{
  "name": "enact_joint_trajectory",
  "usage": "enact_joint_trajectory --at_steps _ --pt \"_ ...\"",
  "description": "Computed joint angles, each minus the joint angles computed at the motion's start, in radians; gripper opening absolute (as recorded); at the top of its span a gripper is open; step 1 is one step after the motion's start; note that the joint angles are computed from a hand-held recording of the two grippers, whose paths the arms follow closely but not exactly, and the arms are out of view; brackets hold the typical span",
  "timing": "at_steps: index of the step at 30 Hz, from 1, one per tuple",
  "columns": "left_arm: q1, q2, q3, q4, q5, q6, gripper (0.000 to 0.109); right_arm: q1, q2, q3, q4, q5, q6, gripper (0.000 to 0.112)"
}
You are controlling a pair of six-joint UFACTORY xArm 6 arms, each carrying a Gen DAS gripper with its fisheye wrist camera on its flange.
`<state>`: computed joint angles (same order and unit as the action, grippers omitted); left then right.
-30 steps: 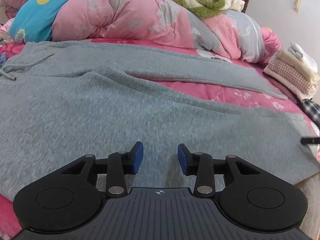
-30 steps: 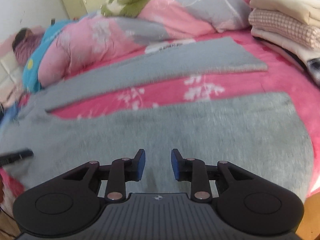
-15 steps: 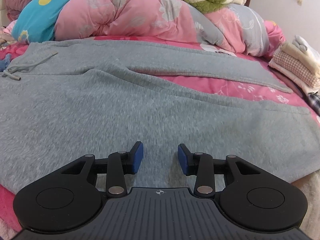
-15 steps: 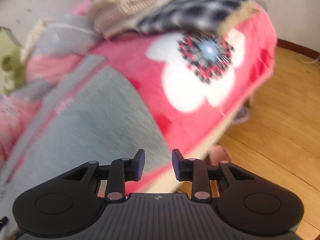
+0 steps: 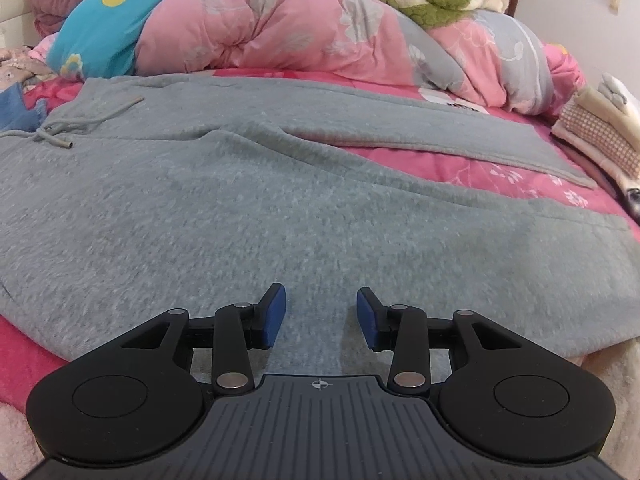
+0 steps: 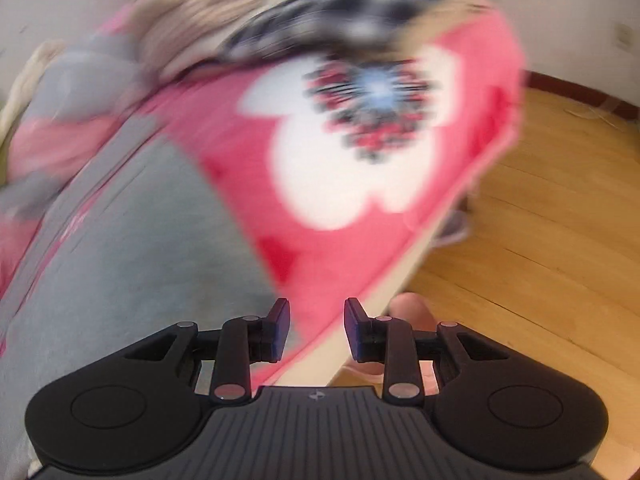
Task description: Fold clothes
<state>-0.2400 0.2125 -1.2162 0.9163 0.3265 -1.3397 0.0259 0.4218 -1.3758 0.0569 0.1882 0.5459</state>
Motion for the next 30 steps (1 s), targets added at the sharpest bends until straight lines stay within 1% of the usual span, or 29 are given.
enact_joint_trajectory --at_steps 1,2,4,6,8,10,12,13,16,17,18,19,20,21,22,25,26,28,30 --pt "0.001 -0.001 0.002 0.005 -0.002 -0.007 0.039 0.0 -0.025 0.028 0.033 -0.022 -0.019 0.032" --pt "0.001 -0.004 0.006 0.012 -0.005 -0.013 0.039 0.012 -0.043 0.039 0.087 -0.041 -0.081 0.032" --pt "0.001 -0.012 0.019 0.029 -0.014 -0.029 0.039 0.064 -0.056 0.014 0.251 -0.068 -0.288 0.032" --pt "0.004 -0.025 0.039 0.05 -0.027 -0.056 0.039 0.133 -0.027 -0.089 0.416 -0.041 -0.498 0.032" --pt "0.007 -0.038 0.059 0.07 -0.041 -0.084 0.04 0.201 0.025 -0.235 0.558 0.049 -0.707 0.034" --pt "0.008 -0.047 0.075 0.087 -0.05 -0.102 0.04 0.263 0.09 -0.39 0.665 0.185 -0.916 0.034" --pt "0.007 -0.056 0.087 0.104 -0.057 -0.111 0.043 0.323 0.152 -0.504 0.724 0.291 -1.112 0.034" --pt "0.007 -0.059 0.091 0.112 -0.063 -0.115 0.044 0.351 0.182 -0.547 0.712 0.326 -1.161 0.034" --pt "0.014 -0.065 0.103 0.142 -0.088 -0.135 0.045 0.416 0.29 -0.678 0.602 0.419 -1.148 0.034" --pt "0.018 -0.066 0.107 0.15 -0.097 -0.141 0.045 0.431 0.327 -0.719 0.553 0.446 -1.117 0.034" --pt "0.024 -0.068 0.112 0.158 -0.11 -0.147 0.046 0.443 0.348 -0.737 0.473 0.467 -1.062 0.034" --pt "0.03 -0.07 0.117 0.17 -0.125 -0.158 0.046 0.456 0.353 -0.728 0.4 0.472 -1.026 0.034" --pt "0.036 -0.07 0.121 0.188 -0.14 -0.173 0.046 0.466 0.329 -0.676 0.348 0.445 -1.032 0.034" --pt "0.042 -0.069 0.123 0.206 -0.154 -0.19 0.047 0.476 0.27 -0.582 0.32 0.404 -1.08 0.034" --pt "0.048 -0.066 0.123 0.227 -0.168 -0.208 0.048 0.478 0.219 -0.517 0.296 0.405 -1.115 0.034" --pt "0.056 -0.056 0.115 0.266 -0.193 -0.24 0.054 0.467 0.146 -0.47 0.191 0.52 -1.117 0.034" --pt "0.057 -0.055 0.113 0.273 -0.196 -0.244 0.055 0.462 0.136 -0.463 0.162 0.538 -1.117 0.034" --pt "0.051 -0.056 0.113 0.28 -0.188 -0.246 0.055 0.464 0.12 -0.434 0.133 0.483 -1.101 0.034" --pt "0.047 -0.062 0.118 0.272 -0.179 -0.238 0.055 0.467 0.154 -0.488 0.174 0.427 -1.087 0.034"
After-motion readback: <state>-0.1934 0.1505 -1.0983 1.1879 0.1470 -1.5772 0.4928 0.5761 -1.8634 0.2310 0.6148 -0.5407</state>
